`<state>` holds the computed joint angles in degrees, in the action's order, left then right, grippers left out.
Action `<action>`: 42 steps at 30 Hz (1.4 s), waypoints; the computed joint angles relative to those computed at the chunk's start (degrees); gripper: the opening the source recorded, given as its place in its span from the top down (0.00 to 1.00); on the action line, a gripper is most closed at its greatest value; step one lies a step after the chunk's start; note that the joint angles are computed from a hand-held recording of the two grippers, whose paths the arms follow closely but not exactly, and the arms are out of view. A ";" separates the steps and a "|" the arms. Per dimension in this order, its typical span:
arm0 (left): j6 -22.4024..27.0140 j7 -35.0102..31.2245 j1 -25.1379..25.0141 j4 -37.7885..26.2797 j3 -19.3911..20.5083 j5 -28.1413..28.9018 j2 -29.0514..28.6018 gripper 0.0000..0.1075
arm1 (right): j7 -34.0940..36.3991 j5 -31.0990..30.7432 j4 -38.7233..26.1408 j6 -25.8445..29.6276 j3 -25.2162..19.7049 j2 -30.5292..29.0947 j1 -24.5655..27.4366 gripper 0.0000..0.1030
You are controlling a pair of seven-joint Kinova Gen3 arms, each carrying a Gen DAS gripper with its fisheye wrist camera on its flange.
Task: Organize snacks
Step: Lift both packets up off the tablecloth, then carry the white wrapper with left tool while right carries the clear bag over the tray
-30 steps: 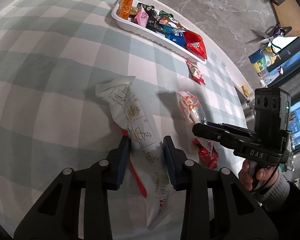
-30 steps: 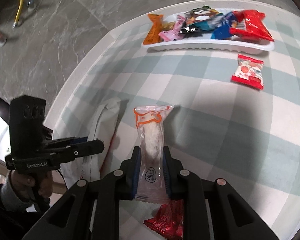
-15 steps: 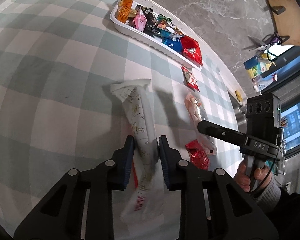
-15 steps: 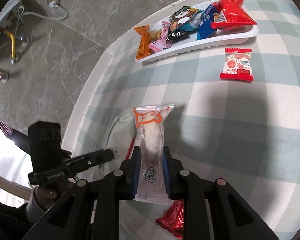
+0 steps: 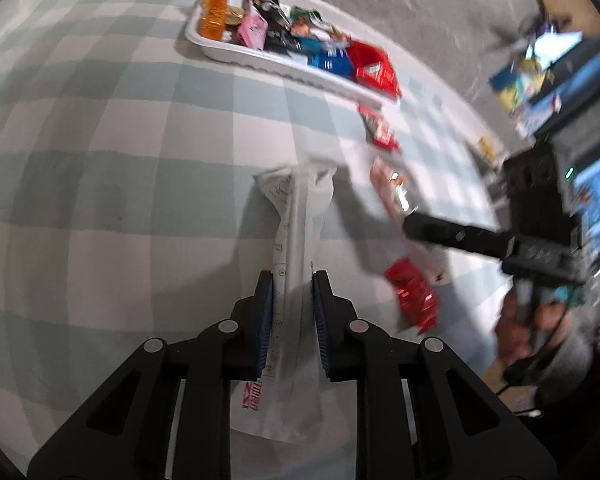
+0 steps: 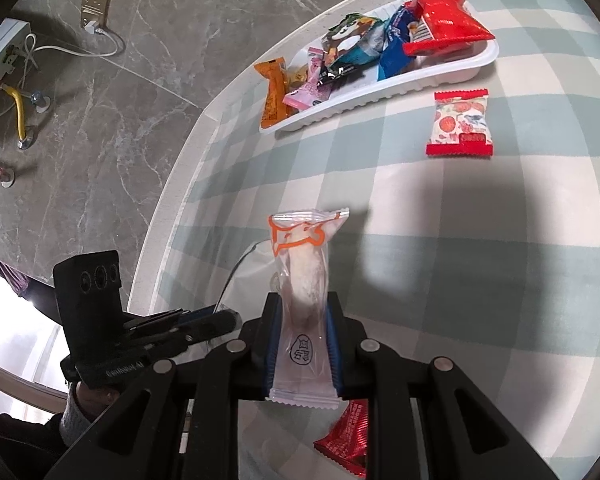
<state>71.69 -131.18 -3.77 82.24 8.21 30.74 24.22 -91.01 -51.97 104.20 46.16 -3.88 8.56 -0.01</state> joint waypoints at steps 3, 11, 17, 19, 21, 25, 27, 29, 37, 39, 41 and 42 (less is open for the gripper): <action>-1.64 0.15 2.96 0.37 -0.14 -4.24 -0.28 0.81 | -0.83 0.69 -0.11 -0.13 -0.03 0.07 -0.40 0.77; -3.81 -4.43 3.65 2.62 1.27 -3.81 -0.62 0.81 | -1.30 -0.22 0.37 -0.27 -0.31 0.50 -0.34 0.77; 4.04 -1.17 -1.01 -1.26 1.55 4.01 5.07 0.84 | 0.29 -3.82 2.02 -0.58 -0.19 0.33 0.77 0.76; 5.87 -0.39 -2.12 -2.15 1.70 5.68 6.25 0.84 | 1.52 -6.01 2.84 -0.51 -0.06 0.22 1.39 0.76; 7.63 0.27 -3.27 -2.83 1.97 7.54 7.36 0.84 | 2.79 -8.56 3.77 -0.46 0.13 0.14 2.02 0.76; 10.32 1.63 -4.71 -4.40 2.32 10.11 8.97 0.84 | 5.70 -14.23 5.82 -0.26 0.66 -0.04 3.19 0.76; 11.35 1.81 -5.40 -4.78 2.28 10.75 9.03 0.84 | 6.64 -16.29 6.38 -0.20 0.95 -0.12 3.43 0.76; 12.19 2.07 -5.57 -5.46 2.25 10.97 9.47 0.84 | 7.37 -18.06 6.83 -0.11 1.26 -0.14 3.65 0.76; 15.00 4.45 -6.87 -7.13 2.73 13.72 11.60 0.84 | 9.63 -23.67 8.43 -0.21 2.21 -0.15 4.31 0.76; 15.43 5.53 -6.90 -8.07 2.90 14.54 12.22 0.84 | 9.94 -24.59 8.55 -0.16 2.41 -0.06 4.44 0.76; 15.96 6.52 -7.00 -9.23 3.20 15.32 12.84 0.84 | 10.15 -25.34 8.59 -0.29 2.57 0.05 4.54 0.76; 16.28 7.05 -7.10 -10.01 3.38 15.78 13.20 0.84 | 10.30 -25.72 8.48 -0.30 2.68 0.18 4.66 0.76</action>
<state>87.97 -124.13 -10.87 72.23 11.60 46.52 37.42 -80.71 -77.69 112.68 45.86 -1.20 8.73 4.65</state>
